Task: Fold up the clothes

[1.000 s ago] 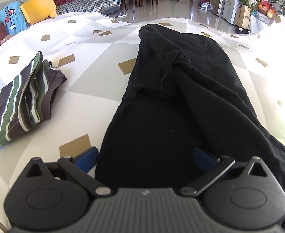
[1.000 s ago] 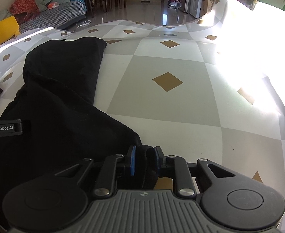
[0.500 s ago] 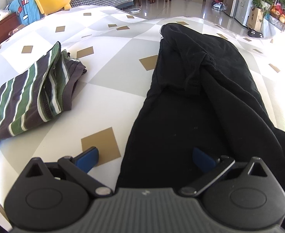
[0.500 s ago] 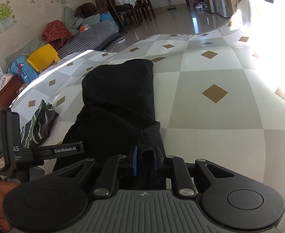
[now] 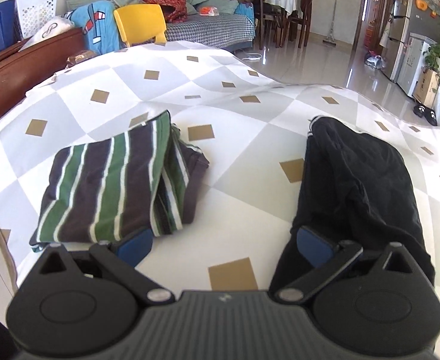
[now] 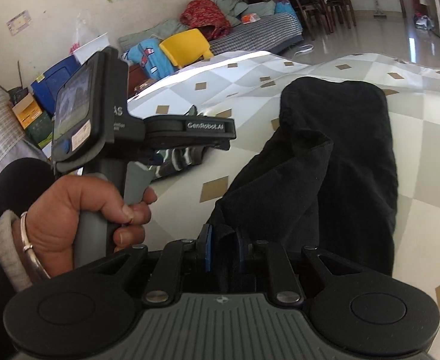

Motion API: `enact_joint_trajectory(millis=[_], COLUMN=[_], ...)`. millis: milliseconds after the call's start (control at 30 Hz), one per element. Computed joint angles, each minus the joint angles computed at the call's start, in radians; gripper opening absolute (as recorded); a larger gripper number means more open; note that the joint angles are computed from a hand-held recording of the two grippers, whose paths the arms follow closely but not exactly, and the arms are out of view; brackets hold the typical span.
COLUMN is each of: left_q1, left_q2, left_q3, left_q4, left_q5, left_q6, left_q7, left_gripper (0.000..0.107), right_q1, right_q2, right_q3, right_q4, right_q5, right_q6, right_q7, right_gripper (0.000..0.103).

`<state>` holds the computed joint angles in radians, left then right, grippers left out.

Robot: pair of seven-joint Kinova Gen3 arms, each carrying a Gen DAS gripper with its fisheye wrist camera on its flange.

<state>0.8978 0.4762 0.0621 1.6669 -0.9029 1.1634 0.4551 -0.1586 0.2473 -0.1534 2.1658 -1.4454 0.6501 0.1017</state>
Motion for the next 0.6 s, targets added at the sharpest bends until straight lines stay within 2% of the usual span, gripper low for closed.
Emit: enact_joint_trajectory(millis=[100,233,367,533,600], left_q1=[0.003,-0.009,-0.021,-0.028,-0.030], left_q2=[-0.015,-0.026,-0.041,-0.048,-0.049], left_q3=[0.001,0.013,0.017,0.022,0.024], left_q4=[0.015,0.030,0.057,0.074,0.076], left_q5=[-0.001,0.010,0.016,0.010,0.007], left_q6=[0.018,0.019,-0.008,-0.030,-0.041], left_q7=[0.007,-0.001,0.022,0.041,0.041], left_gripper=[0.103,0.103,0.103,0.103,0.103], right_q1=[-0.020,-0.059,-0.084,-0.085,-0.067], right_q2=[0.032,0.071,0.112,0.145,0.145], right_q3=[-0.016,-0.048,-0.076,-0.122,-0.142], right_q4=[-0.013,-0.033,-0.068,-0.097,-0.098], right_q5=[0.037,0.096,0.213,0.327,0.337], right_q6=[0.019,-0.012,-0.028,-0.042,-0.051], right_q7=[-0.008,-0.017,-0.083,-0.158,-0.171], right_gripper=[0.017,0.017,0.016,0.016,0.016])
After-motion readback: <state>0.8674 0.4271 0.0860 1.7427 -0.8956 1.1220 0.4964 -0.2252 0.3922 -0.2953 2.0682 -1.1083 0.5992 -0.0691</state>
